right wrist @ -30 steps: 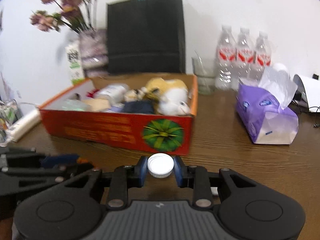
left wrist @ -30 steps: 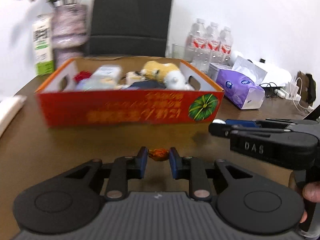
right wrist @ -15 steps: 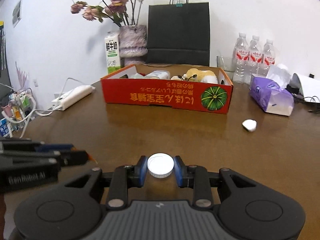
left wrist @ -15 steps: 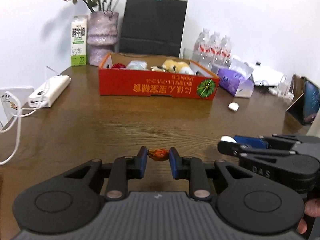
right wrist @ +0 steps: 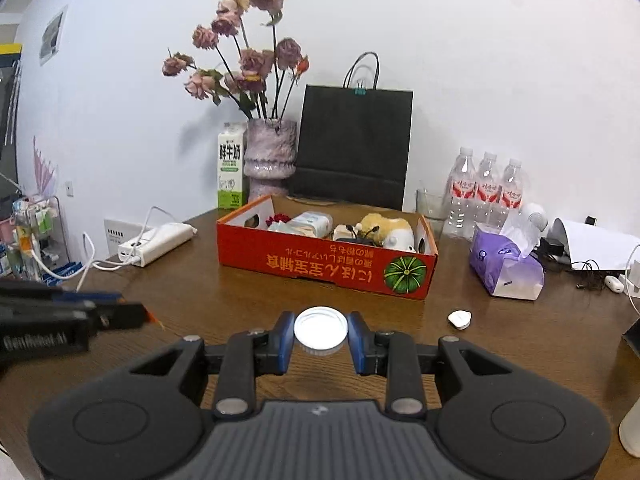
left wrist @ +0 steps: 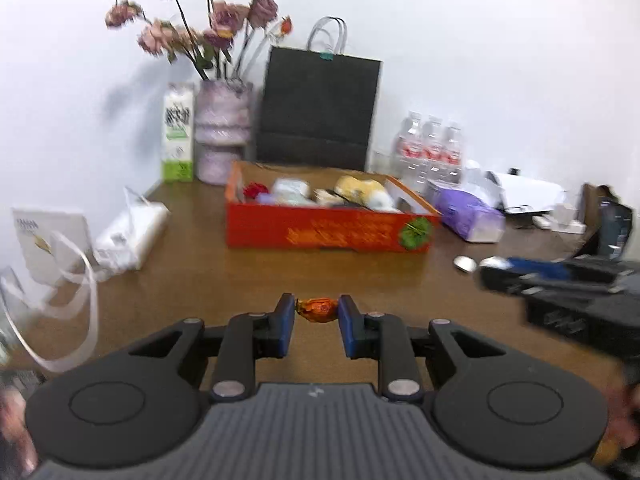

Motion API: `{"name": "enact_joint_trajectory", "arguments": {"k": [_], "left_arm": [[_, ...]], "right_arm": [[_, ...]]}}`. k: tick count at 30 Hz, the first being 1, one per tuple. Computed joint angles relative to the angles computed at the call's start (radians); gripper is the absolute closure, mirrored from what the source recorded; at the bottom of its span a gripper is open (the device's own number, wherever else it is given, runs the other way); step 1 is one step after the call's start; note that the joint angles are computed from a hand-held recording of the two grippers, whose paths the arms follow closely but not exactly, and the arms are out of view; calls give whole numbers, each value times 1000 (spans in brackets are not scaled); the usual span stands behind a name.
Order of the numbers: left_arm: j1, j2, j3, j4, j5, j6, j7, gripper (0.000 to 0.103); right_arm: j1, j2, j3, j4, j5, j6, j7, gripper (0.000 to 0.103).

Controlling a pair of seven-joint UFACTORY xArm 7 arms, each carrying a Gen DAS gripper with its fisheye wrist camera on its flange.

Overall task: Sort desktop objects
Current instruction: 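Carry the candy and cap over the box and open both grippers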

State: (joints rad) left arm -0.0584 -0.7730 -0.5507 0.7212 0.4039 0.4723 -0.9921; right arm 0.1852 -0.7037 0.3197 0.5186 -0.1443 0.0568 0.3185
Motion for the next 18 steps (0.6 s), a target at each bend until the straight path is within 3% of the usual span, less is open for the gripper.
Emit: {"name": "enact_joint_trajectory", "arguments": {"k": [6,8,9,11,14,15,18], "left_arm": [[95,187,83,191,66,-48,136,78],[216,292,15,318,165,-20,93,78],[241,355,-2,377,217,-11,96,78],[222,509,15,502,220,12,152,78],[185,732,39,692,215,91,197,78],[171,797,44,749,233,131,192,78],[128,964,74,901,181,223,271,78]], "right_arm": [[30,159,-116,190,2,-67,-106,75],[87,255,-185,300,31,-40,-161,75],[136,301,-233,347,55,-37,-204,75],[213,423,-318,474,112,-26,-295,75],[263,612,-388,693,264,94,-430,75],[255,693,-395,795,312,180,-456,75],[198,886,-375,1017,338,359,-420,75]]}}
